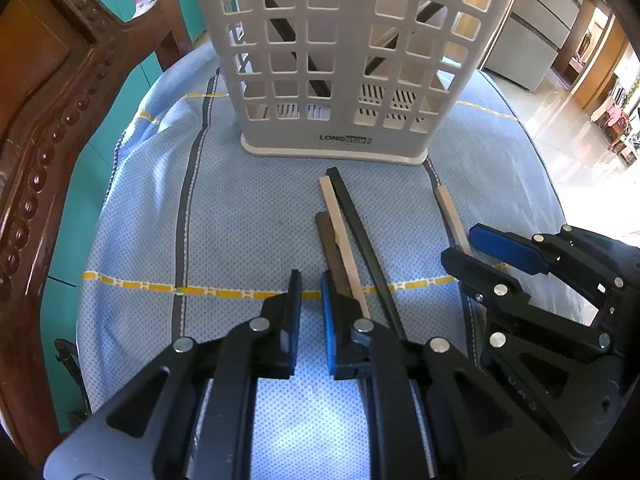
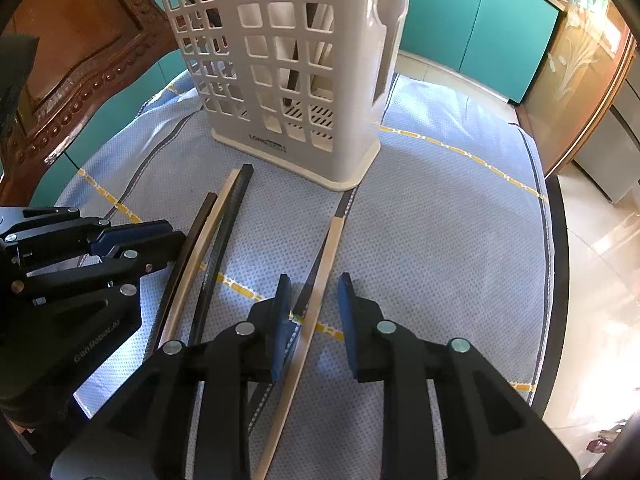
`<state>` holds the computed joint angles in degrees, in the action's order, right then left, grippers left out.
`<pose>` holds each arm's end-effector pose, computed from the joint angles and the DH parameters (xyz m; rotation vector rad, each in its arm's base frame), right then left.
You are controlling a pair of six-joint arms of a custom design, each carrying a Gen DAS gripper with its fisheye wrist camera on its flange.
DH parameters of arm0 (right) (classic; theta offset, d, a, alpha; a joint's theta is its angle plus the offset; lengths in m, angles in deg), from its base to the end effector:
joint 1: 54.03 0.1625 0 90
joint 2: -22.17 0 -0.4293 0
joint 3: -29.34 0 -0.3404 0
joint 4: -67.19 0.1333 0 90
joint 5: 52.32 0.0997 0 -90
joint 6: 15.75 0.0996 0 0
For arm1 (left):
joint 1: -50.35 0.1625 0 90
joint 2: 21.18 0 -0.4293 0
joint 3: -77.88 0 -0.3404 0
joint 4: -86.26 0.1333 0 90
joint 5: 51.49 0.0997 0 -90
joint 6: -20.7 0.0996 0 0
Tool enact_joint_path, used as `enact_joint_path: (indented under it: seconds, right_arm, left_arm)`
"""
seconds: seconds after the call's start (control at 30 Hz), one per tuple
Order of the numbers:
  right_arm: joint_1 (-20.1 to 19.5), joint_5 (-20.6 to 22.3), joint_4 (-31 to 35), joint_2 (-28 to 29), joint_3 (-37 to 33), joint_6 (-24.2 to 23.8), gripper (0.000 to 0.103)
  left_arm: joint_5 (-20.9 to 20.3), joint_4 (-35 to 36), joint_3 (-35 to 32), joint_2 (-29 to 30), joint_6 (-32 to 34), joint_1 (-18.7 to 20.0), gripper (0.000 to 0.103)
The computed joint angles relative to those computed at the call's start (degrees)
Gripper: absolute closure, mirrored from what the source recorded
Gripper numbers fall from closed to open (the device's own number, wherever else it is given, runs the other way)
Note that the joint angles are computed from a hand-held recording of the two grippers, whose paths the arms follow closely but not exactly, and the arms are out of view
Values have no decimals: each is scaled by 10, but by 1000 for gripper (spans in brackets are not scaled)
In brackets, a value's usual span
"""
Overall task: Organize utensils
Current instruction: 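Grasp a light wooden stick with the right tool while the left tool grasps a dark chopstick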
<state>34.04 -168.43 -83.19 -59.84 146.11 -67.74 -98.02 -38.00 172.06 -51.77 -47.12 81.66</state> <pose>0.0737 -0.4706 0.3560 0.9491 -2.3477 0.2467 -0.3842 -0.4699 -0.0358 0.0562 2.3161 -0.5490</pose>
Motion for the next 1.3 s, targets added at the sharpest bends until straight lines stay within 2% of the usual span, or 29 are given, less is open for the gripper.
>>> enact_joint_path:
  seconds: [0.2,0.57,0.6,0.63,0.67,0.7,0.8,0.9,1.07,1.3]
  right_arm:
    - [-2,2,2,-2,0,-2,79]
    - [0,0,-7,0,4,-7,79]
    - [0,1,-5,0,4,-8,81]
    - [1,2,0,-1,5,-10,87]
    - [2,3,1,-2,6,-11,91]
    - [2,3,5,-3,6,-14,92]
    - [1,5,21,-5,2,-17,93]
    - [1,1,21,-8,1,-24,93]
    - [4,-23,-53,-9,17,-71,93]
    - [1,-25,-33,-7,7,-54,93]
  left_arm:
    - [3,4,-4,5,4,-4,83]
    - [8,21,-14,14,-4,-10,83]
    - [9,20,-14,13,-2,-10,83]
    - [8,16,-13,14,1,-10,85]
    - [8,14,-11,13,4,-10,89]
    - [8,14,-11,13,7,-10,94]
    - [7,16,-11,12,15,-10,98]
    - [5,11,-7,9,22,-9,99]
    - [13,43,-6,1,19,-8,99]
    - [16,53,-7,-1,10,-5,99]
